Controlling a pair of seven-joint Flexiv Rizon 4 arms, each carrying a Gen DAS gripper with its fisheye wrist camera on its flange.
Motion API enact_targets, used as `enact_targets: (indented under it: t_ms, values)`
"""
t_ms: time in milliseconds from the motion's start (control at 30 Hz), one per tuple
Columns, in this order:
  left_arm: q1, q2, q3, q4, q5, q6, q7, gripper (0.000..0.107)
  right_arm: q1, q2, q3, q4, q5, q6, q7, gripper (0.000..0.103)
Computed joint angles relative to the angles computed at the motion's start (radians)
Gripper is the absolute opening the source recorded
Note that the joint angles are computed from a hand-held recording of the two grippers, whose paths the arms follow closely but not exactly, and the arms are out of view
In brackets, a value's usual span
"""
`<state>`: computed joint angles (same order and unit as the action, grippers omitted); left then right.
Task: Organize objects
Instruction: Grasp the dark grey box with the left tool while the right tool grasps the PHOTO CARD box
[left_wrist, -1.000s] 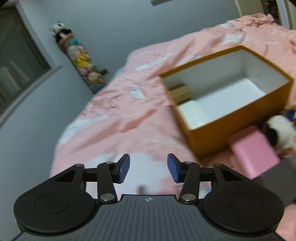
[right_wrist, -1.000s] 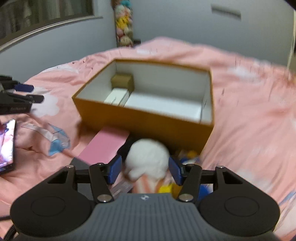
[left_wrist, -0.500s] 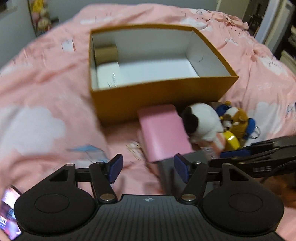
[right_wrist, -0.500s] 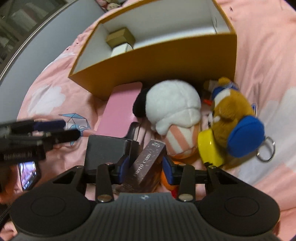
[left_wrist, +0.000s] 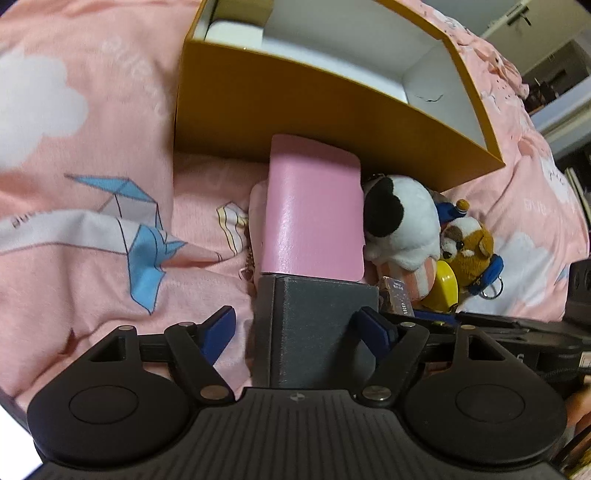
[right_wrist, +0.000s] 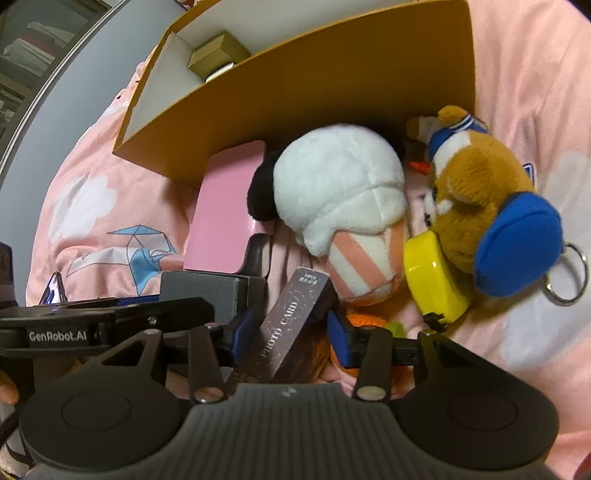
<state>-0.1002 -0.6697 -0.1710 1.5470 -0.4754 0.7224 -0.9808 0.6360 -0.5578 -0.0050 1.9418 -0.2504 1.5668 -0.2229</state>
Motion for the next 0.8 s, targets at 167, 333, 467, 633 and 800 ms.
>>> enact_targets:
  t_ms: [167,333,467,633,800]
  values:
    - [0.010,-0.015,-0.011,-0.007,-0.029,-0.025,-0.011,0.091,-0.011,-0.006,0.017,-0.003,0.011,0.005,-0.006,0.047]
    - [0.019,0.009,-0.018,0.022,-0.058,-0.029,-0.006,0.070,-0.003,0.012,0.017,0.021,0.017,0.009,-0.009,0.039]
    - [0.022,0.060,-0.027,0.089,-0.094,0.025,0.026,0.054,-0.005,0.031,0.024,0.026,0.003,-0.037,-0.010,0.035]
    - [0.014,0.094,-0.028,0.135,-0.117,0.082,0.060,0.049,-0.007,0.025,0.027,0.010,-0.023,-0.067,-0.009,0.033]
    - [0.018,0.133,-0.046,0.189,-0.165,0.149,0.127,0.046,0.032,0.061,-0.019,0.043,-0.059,-0.069,0.036,0.029]
